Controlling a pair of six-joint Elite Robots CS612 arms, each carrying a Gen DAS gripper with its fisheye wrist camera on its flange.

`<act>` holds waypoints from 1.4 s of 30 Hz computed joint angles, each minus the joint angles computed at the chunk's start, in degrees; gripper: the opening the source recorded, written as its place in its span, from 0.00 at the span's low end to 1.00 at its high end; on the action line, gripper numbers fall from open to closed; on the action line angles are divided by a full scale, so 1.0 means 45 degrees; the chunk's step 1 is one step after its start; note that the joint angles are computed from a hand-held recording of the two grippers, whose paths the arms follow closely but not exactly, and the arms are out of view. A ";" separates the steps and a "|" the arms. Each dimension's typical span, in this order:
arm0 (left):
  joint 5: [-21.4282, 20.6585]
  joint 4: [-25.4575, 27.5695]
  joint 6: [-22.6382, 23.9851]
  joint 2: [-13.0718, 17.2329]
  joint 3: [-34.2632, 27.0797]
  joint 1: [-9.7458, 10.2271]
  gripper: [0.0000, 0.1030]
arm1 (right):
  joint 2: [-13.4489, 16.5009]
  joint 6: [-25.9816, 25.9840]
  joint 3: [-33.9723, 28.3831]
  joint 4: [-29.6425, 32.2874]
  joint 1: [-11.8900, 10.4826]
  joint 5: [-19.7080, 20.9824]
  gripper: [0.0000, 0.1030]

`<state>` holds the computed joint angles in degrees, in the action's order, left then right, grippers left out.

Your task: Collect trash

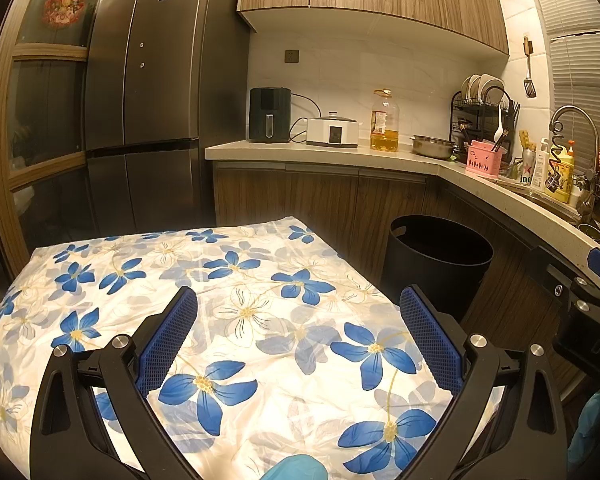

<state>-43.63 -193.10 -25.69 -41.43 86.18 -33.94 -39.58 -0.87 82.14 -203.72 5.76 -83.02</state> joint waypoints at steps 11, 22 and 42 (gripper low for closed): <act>0.0007 -0.0004 -0.0037 -0.0026 0.0041 -0.0010 0.94 | 0.0014 -0.0016 -0.0004 0.0001 0.0018 -0.0011 0.95; -0.0011 0.0114 0.0046 -0.0048 0.0062 -0.0007 0.89 | 0.0020 -0.0004 -0.0007 0.0029 0.0024 0.0000 0.95; 0.0019 0.0358 0.0192 -0.0010 -0.0030 -0.0067 0.85 | 0.0086 0.0055 0.0015 -0.0030 0.0057 -0.0034 0.95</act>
<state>-43.54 -191.49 -24.83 -41.47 86.05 -34.24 -39.20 -0.63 82.21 -203.85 6.02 -83.17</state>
